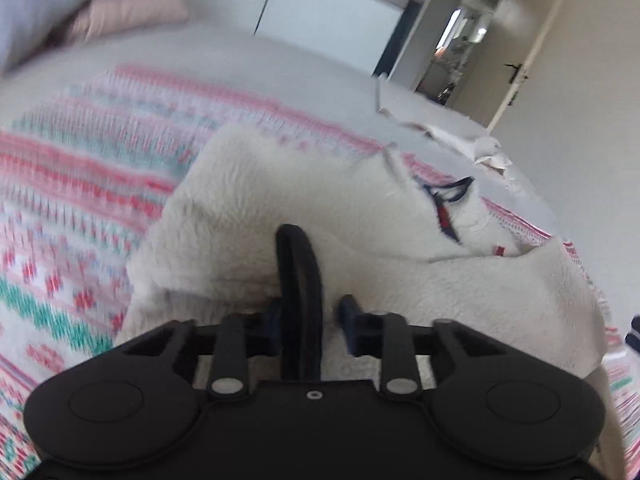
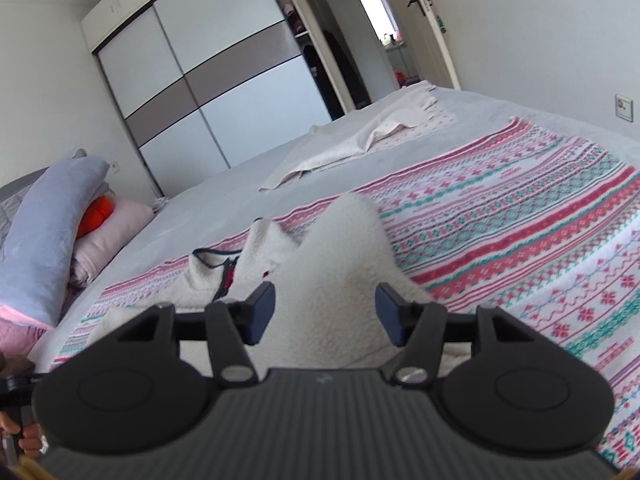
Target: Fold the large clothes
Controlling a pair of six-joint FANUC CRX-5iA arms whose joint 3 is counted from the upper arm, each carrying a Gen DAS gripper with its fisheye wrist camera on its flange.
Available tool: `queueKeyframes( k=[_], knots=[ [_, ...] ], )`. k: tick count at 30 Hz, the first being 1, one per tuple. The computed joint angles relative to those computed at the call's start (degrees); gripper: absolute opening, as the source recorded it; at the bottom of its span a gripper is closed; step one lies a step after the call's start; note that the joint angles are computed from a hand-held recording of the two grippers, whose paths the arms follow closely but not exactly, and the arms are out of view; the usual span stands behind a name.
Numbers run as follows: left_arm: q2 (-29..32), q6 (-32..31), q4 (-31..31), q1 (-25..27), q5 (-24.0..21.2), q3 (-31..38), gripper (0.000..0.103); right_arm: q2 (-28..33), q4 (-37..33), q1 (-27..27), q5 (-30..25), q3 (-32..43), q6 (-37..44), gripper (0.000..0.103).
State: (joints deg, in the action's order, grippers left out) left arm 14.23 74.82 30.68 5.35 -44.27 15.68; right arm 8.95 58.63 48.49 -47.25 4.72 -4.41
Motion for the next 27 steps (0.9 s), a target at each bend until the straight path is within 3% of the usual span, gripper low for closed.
queueKeyframes(
  k=[2, 5, 7, 9, 11, 13, 16, 17, 18, 20, 23, 25, 27],
  knots=[
    [-2.2, -8.5, 8.1, -0.8, 6.6, -4.8, 0.020, -0.6, 0.2, -0.9, 0.5, -0.8, -1.7, 0.057],
    [-3.8, -26.6, 27.5, -2.8, 15.7, -11.6, 0.019, -0.4, -0.4, -2.7, 1.4, -0.4, -3.0, 0.062],
    [-3.0, -34.1, 34.2, -3.9, 18.5, -12.5, 0.019, 1.0, -2.8, -4.3, 2.1, 1.7, -1.6, 0.067],
    [-1.0, -29.7, 29.0, -3.0, 18.0, -10.2, 0.019, 3.3, -8.8, -6.3, 3.5, 5.8, 2.9, 0.067],
    [1.3, -19.0, 18.2, -1.0, 13.1, -5.4, 0.019, 6.7, -15.6, -8.2, 3.1, 11.8, 7.8, 0.067],
    [2.0, -14.8, 11.9, -0.4, 10.2, -3.6, 0.019, 10.3, -23.0, -10.1, 3.0, 18.0, 12.8, 0.067],
    [1.7, -12.8, 8.1, 0.2, 7.1, -3.0, 0.020, 15.6, -31.0, -12.0, 1.1, 26.4, 19.1, 0.063],
    [1.8, -11.6, 6.8, 0.4, 5.8, -2.2, 0.020, 17.7, -32.7, -12.3, -1.0, 29.7, 21.0, 0.048],
    [1.8, -10.6, 5.3, 0.7, 4.2, -1.3, 0.020, 19.5, -33.4, -12.3, -3.3, 32.5, 22.7, 0.021],
    [2.1, -8.2, 2.6, 1.0, 0.8, 1.0, 0.020, 21.2, -28.2, -11.1, -5.8, 32.8, 22.8, 0.017],
    [0.6, -12.8, 5.1, 0.5, 1.8, -1.3, 0.020, 18.0, -14.7, -10.0, -2.5, 22.6, 8.8, 0.016],
    [0.7, -12.4, 4.3, 0.4, 1.8, -1.3, 0.024, 19.2, -16.6, -9.8, -5.9, 24.0, 8.8, 0.016],
    [0.6, -13.2, 6.6, 0.6, 2.6, -2.3, 0.027, 18.8, -16.2, -9.6, -5.6, 23.1, 8.8, 0.016]
  ],
)
